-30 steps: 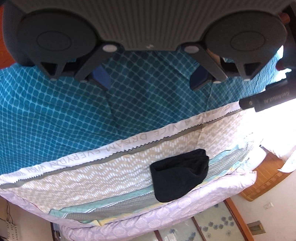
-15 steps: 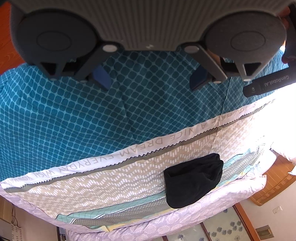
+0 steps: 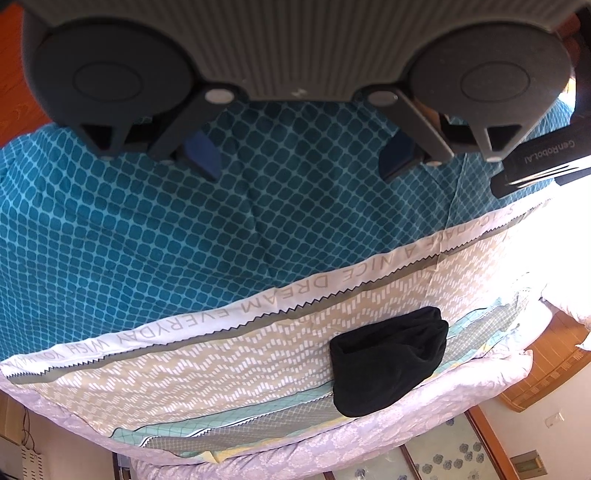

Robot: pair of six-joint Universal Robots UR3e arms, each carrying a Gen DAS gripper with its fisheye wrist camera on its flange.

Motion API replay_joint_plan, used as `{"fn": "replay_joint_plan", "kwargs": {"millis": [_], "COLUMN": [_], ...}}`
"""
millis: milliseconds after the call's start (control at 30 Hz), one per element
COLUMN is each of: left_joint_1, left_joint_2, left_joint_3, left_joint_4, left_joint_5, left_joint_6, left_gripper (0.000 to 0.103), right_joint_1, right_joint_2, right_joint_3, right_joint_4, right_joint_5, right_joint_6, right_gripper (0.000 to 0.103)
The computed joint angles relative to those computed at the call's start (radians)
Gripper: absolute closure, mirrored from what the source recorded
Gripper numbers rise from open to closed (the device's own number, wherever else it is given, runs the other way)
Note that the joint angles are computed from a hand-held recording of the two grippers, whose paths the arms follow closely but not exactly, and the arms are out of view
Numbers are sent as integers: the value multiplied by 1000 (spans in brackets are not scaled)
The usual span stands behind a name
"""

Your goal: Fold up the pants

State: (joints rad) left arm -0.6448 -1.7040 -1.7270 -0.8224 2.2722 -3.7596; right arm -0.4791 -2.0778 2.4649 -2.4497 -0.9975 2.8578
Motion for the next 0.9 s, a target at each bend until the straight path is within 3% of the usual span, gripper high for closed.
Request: {"fn": "replay_joint_plan", "kwargs": {"millis": [900], "left_joint_1": [-21], "left_joint_2": [-39], "left_joint_3": [80], "left_joint_4": [-142], "left_joint_5": [21], "left_joint_6": [-22], "left_gripper": [0], "right_joint_1": [-4], "right_joint_2": [0], "right_joint_3": [5], "right_joint_4": [-1], "right_joint_5": [9], "right_joint_6": [18], "right_gripper": [9]}}
